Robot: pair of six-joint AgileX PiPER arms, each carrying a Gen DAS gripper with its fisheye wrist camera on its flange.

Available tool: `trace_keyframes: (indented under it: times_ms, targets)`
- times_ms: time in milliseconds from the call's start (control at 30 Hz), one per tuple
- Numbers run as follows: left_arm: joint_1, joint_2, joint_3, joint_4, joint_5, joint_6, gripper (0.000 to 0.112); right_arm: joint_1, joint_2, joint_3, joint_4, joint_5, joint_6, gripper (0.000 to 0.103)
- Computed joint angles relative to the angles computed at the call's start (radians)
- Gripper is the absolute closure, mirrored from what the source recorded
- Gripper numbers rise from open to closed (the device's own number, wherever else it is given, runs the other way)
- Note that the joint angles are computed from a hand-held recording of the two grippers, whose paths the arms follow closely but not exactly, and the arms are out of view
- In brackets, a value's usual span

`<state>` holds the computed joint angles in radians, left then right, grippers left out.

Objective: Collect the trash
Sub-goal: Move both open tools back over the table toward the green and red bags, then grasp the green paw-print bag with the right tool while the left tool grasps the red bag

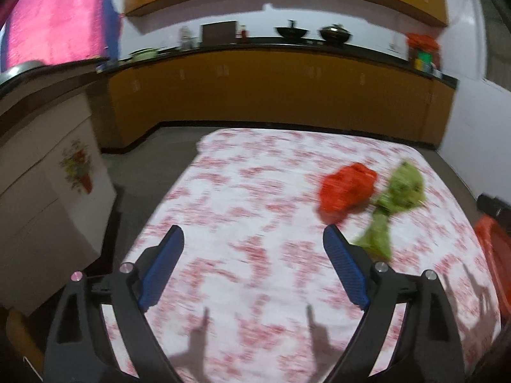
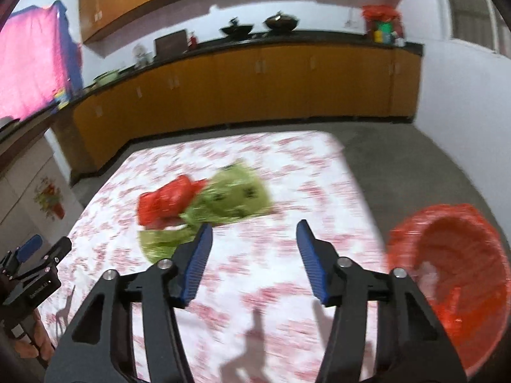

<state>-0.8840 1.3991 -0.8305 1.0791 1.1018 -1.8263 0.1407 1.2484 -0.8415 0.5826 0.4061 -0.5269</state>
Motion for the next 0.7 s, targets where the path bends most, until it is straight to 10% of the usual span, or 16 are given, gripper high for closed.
trace_keyframes:
  times_ms: [700]
  targets:
    - [0.284,-0.126,0.158,0.014,-0.185,-0.006,0.024,0.334,0.424,-0.267,-0.641,-0.039,0.779,0.057]
